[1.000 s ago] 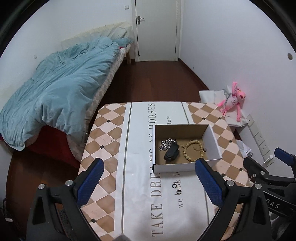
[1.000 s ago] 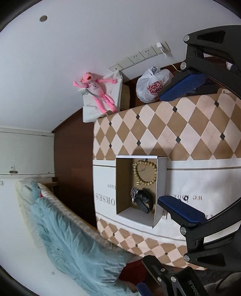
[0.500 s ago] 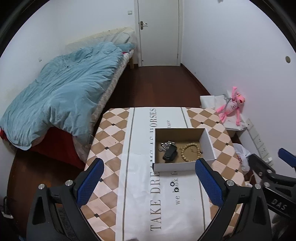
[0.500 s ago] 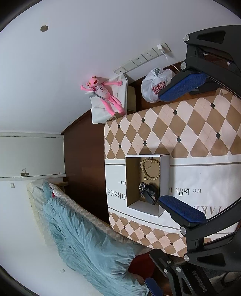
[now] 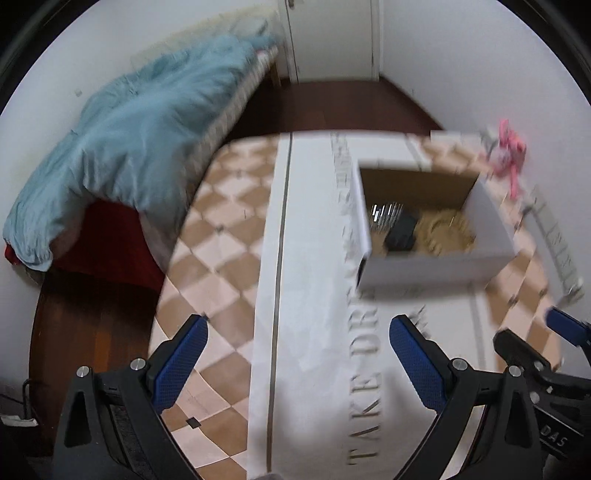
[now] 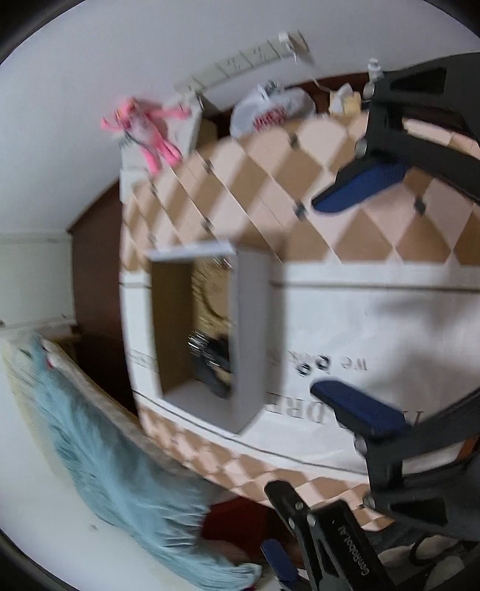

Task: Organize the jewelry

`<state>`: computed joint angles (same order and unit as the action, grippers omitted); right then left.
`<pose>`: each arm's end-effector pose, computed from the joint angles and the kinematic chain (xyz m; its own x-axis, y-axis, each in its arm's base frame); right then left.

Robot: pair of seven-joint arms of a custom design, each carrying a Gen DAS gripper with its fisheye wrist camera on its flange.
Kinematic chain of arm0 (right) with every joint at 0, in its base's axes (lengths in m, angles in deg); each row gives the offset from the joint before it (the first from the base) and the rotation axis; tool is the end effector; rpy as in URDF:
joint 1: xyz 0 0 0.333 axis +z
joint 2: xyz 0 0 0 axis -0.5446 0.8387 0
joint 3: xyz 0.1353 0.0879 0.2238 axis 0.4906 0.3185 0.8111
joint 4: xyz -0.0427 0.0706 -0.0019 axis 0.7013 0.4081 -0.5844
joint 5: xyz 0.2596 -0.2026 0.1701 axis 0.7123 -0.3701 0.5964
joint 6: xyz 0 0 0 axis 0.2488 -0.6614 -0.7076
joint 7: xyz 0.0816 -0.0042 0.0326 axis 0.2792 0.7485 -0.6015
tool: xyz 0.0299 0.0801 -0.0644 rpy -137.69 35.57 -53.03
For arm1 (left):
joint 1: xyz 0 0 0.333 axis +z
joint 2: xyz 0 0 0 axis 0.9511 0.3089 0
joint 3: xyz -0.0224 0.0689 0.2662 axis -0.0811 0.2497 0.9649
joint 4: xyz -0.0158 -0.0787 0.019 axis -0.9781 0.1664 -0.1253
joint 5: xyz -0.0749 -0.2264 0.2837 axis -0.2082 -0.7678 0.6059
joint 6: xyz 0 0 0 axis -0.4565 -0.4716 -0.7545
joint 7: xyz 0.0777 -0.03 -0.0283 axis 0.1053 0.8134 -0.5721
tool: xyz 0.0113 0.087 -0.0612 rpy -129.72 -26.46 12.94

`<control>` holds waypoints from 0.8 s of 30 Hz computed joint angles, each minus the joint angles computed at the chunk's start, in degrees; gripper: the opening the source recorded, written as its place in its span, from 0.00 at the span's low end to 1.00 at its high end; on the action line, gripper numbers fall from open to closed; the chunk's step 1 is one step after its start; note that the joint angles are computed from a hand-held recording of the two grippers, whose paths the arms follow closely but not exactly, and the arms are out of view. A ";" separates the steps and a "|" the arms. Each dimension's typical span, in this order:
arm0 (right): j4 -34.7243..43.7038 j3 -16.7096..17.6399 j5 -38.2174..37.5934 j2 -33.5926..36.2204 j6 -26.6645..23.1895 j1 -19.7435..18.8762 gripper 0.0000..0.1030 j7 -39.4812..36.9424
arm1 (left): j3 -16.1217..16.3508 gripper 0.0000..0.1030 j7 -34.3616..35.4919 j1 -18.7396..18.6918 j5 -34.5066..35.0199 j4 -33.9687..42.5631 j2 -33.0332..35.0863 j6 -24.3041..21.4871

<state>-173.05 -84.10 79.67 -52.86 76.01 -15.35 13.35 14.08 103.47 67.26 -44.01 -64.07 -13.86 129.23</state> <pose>0.4583 0.1808 0.5118 0.3416 -0.9350 -0.0958 -0.8413 -0.2587 -0.4746 0.4092 -0.1427 0.5570 0.3127 -0.9442 -0.1038 -0.8307 -0.2189 -0.5119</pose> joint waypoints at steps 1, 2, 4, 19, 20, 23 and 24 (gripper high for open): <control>-0.56 0.18 0.51 0.70 0.88 0.49 0.71 -0.53 | 0.48 0.98 0.64 -0.20 -0.53 -0.91 0.12 -0.02; -1.11 0.19 1.43 1.31 1.81 1.12 0.69 -1.48 | 0.83 0.98 1.20 -0.42 -1.07 -1.70 0.06 0.09; -1.80 0.56 1.98 2.36 3.53 1.78 0.68 -2.27 | 1.08 0.98 1.63 -0.36 -1.48 -2.79 0.00 -0.06; -1.54 2.64 -0.28 8.51 9.90 4.02 0.13 -2.64 | 2.18 0.98 2.76 1.69 -2.09 -7.56 -3.36 -1.84; -1.54 2.49 0.18 8.56 10.09 4.14 0.13 -3.00 | 2.13 0.98 2.79 1.74 -2.11 -7.52 -3.39 -1.83; -2.21 2.18 0.71 7.76 10.51 4.04 0.13 -2.73 | 1.83 0.98 2.81 1.73 -2.10 -6.93 -3.01 -1.50; -2.62 1.88 1.27 7.15 10.65 3.93 0.13 -2.81 | 1.68 0.98 2.76 1.65 -2.15 -6.46 -2.55 -1.25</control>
<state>-175.66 -82.22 80.94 -45.71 86.66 -11.41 10.54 15.76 106.22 68.92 -46.16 -70.53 -16.41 127.98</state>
